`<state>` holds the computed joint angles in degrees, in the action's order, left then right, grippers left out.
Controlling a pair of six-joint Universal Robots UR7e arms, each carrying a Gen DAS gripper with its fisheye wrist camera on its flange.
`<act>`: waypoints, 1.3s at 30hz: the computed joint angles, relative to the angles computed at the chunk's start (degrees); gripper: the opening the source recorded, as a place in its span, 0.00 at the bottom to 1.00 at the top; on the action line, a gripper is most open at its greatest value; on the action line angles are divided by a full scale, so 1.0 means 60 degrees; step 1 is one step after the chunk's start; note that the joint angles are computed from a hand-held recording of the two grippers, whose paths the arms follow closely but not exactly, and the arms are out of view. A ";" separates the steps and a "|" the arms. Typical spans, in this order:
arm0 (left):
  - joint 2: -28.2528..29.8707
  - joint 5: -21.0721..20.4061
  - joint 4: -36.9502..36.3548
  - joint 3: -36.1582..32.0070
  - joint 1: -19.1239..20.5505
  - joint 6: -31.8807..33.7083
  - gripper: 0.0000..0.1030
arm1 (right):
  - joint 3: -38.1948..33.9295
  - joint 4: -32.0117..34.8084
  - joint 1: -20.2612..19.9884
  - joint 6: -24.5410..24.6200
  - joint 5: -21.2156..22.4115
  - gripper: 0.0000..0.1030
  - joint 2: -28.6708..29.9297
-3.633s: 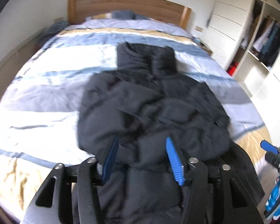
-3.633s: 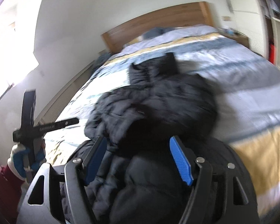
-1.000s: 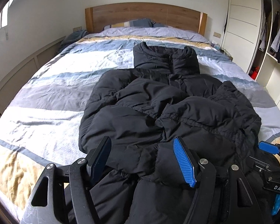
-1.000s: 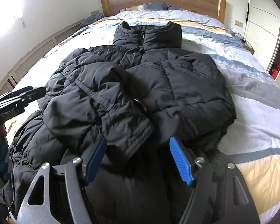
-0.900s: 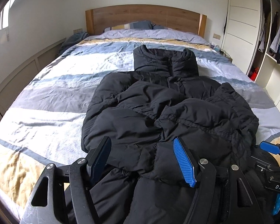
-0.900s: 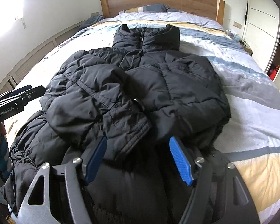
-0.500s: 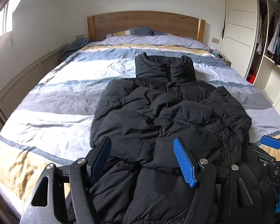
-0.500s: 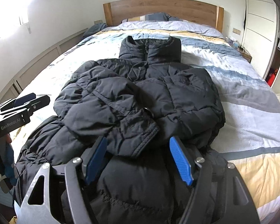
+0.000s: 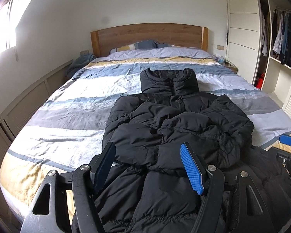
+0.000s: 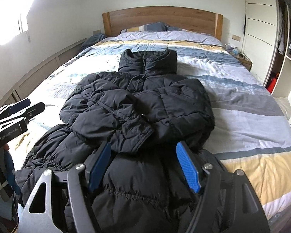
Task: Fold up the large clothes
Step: 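Move both tools to the coat hem and grasp it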
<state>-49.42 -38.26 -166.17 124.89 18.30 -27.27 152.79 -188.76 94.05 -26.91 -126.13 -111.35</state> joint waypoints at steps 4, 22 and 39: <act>-0.0229 -0.0247 0.0504 -0.0017 0.0008 -0.0046 0.67 | -0.0024 0.0186 0.0171 -0.0069 -0.0109 0.67 -0.0306; 0.0030 -0.1119 0.1984 -0.2963 0.2136 0.1837 0.96 | -0.2451 0.0734 -0.0808 -0.0876 0.0978 0.71 0.0168; 0.5430 -0.3359 0.4954 -1.2659 0.5244 0.2569 0.96 | -0.9849 0.3718 -0.3395 0.1315 0.4372 0.71 0.5986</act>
<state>-16.84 -58.41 -136.45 48.93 49.76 -11.85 93.70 -166.45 73.68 -19.02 -99.90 -75.43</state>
